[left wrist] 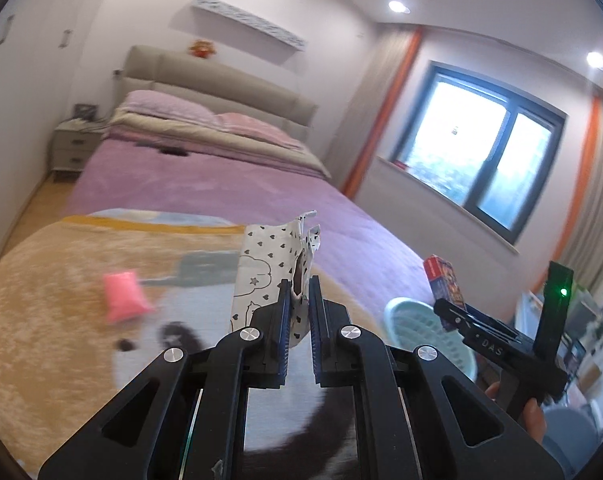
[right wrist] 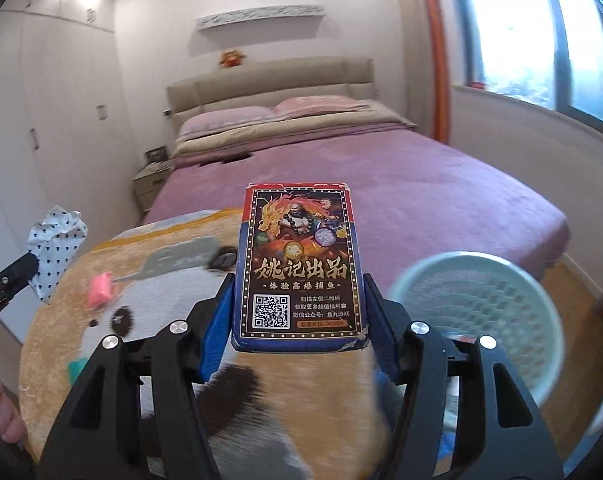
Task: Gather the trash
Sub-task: 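Carry tissue pack and card box over the basket and open both tools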
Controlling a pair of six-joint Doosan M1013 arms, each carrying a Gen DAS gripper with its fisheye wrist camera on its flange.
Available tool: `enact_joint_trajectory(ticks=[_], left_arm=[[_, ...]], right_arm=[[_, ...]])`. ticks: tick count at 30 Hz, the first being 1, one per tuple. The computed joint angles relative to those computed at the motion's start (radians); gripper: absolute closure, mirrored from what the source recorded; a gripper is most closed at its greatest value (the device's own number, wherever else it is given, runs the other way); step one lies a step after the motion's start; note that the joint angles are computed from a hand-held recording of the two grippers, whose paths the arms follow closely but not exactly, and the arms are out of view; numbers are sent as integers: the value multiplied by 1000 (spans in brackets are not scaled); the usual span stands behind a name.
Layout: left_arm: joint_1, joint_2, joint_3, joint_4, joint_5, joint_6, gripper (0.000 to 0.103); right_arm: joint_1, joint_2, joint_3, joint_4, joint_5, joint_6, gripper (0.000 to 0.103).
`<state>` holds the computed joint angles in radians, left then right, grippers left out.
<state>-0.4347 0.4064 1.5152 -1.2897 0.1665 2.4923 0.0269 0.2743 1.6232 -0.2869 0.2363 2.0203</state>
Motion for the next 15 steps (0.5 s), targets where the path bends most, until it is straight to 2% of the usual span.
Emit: enact_joint_trajectory(ticks=[3, 6, 12, 15], left_arm=[[-31, 18, -36, 38, 32, -11, 96], [-62, 46, -88, 141, 68, -80, 96], [-124, 127, -225, 413, 159, -286, 96], [-144, 182, -308, 517, 230, -372, 96]], right_arm=[[-31, -25, 32, -87, -8, 106, 46], [-65, -39, 54, -149, -9, 196, 46], [-145, -34, 73, 19, -9, 122, 46], [-185, -20, 73, 223, 0, -43, 46]])
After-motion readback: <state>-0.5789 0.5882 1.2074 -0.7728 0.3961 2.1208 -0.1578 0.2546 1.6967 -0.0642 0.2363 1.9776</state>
